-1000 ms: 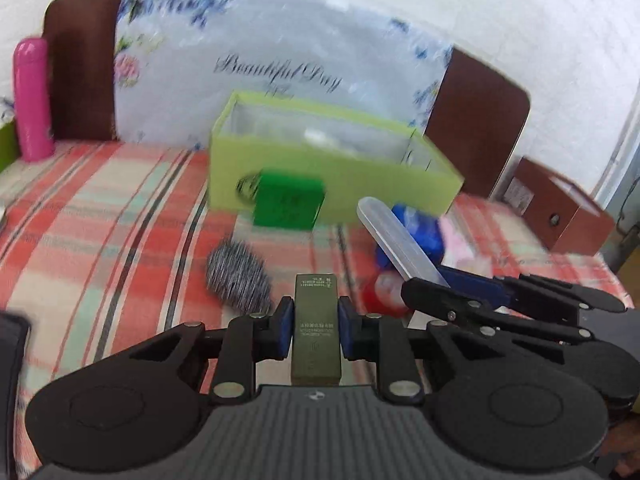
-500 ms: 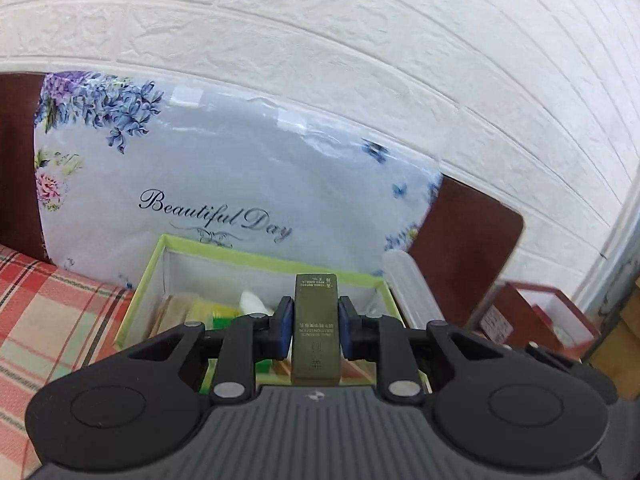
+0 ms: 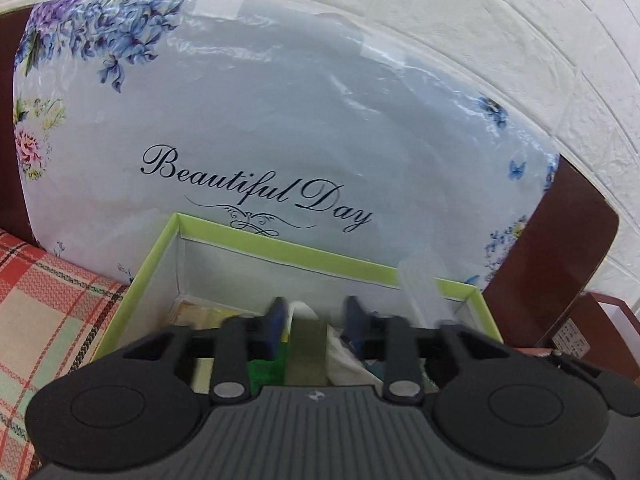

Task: Organize objects
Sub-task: 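Carry the olive-green box and clear case into the lime-green box and release, then move the left gripper to the steel wool scrubber while the right gripper reaches the red tape roll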

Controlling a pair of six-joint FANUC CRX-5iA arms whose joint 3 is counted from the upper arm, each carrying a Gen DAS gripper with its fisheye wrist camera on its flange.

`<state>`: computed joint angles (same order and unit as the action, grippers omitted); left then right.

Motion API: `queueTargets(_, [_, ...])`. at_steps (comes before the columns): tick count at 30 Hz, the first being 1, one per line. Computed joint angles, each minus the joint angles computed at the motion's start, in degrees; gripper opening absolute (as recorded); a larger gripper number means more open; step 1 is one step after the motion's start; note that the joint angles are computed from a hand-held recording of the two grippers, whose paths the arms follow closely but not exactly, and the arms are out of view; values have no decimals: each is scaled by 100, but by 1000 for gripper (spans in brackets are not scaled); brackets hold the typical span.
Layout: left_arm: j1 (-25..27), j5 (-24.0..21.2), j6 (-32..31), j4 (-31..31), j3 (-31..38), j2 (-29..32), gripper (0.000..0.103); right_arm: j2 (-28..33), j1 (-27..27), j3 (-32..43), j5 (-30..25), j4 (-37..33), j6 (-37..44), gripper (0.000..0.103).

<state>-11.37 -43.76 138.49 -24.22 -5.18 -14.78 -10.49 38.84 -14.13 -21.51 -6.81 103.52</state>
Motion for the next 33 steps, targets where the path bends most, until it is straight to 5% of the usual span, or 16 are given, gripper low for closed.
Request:
queueTargets(1, [-80,-184,259,-197,60,17,81,68,-27,86,-94,-173,179,34])
queueTargets(2, [-210,-347,607,-484,97,0,82,120,-33,126,-167,-210,206,58])
queueTargets(3, [-250,-278,759,-603,2,-107,82,101,8,19,-88,7,-53,68])
queueTargets(5, [-219,15,706,-592,-229,-342,82,-5,8,-173,116,120,-258,73])
queueTargets(9, [-546,-309,956,-963,-143,-489,83,-288,-3,-407,280,307,-550,87])
queueTargets(13, [-924,-722,1129,-1165,-139,-735,83,-807,125,-1155,918,1717,-2044,103])
queueTargets(15, [-1177,-1029,1278,-1253,-166,-888,83,-1091,128,-1504,1142,2386,-2801,103])
queueTargets(24, [-2594,-2410,2376,-1663,-791,-1528,83,-2559,583,-2351,530,2579,-3390,103])
queueTargets(28, [-2927,-3015,2678,-1686,-982,-1496,83,-3229,1111,-2832,-22,2882,-3836,103])
queueTargets(33, [-3050,-3260,3050,-1911,-1101,-1615,83,-3983,1946,-3335,-886,3288,-4347,103])
